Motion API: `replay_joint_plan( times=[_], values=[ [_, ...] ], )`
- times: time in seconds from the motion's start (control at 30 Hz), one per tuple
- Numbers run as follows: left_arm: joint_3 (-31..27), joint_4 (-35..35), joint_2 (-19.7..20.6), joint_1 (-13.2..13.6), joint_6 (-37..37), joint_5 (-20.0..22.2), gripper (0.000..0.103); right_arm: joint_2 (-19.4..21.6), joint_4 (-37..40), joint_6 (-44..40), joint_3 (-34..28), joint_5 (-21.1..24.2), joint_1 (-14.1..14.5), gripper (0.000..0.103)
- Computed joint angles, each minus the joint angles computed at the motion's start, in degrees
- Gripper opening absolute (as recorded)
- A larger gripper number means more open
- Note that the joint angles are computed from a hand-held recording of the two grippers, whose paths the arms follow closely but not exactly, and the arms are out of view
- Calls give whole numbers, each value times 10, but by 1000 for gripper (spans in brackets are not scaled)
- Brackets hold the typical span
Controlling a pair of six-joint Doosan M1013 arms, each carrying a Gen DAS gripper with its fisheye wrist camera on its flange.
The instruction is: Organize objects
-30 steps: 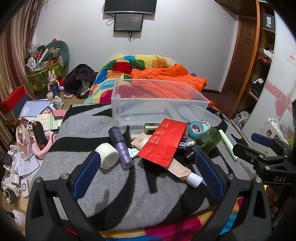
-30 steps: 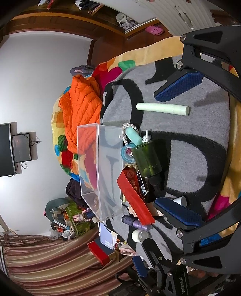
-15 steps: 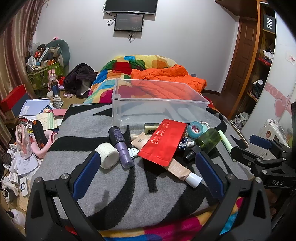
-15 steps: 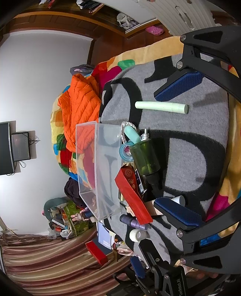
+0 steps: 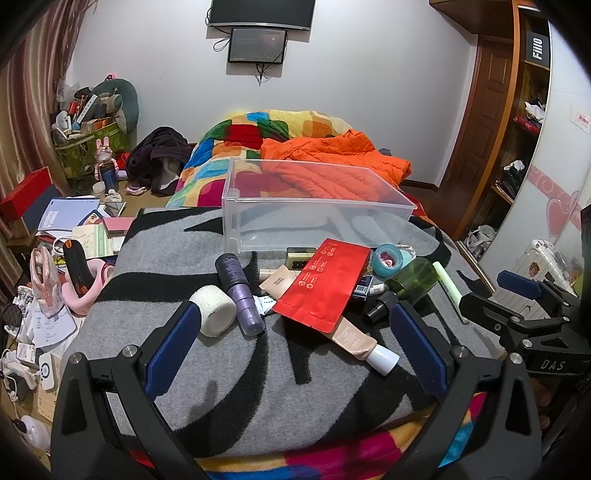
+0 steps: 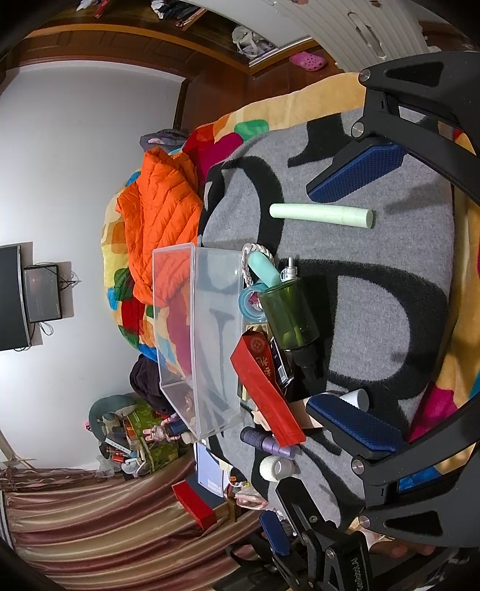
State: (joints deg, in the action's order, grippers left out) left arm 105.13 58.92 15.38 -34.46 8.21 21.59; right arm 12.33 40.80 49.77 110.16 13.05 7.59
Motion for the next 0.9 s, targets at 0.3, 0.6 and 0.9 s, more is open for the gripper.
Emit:
replay_joint_plan(
  times=[0.3, 0.6, 0.9],
  values=[
    [2, -13, -2, 3, 6, -9, 103, -1, -2, 2, 0, 0, 1, 103],
    [0, -30, 1, 7, 26, -18, 103, 0, 8, -9, -2, 7, 1, 103],
    [1, -13, 1, 18, 6, -15, 103, 7, -18, 20, -10, 5, -4, 103]
  ],
)
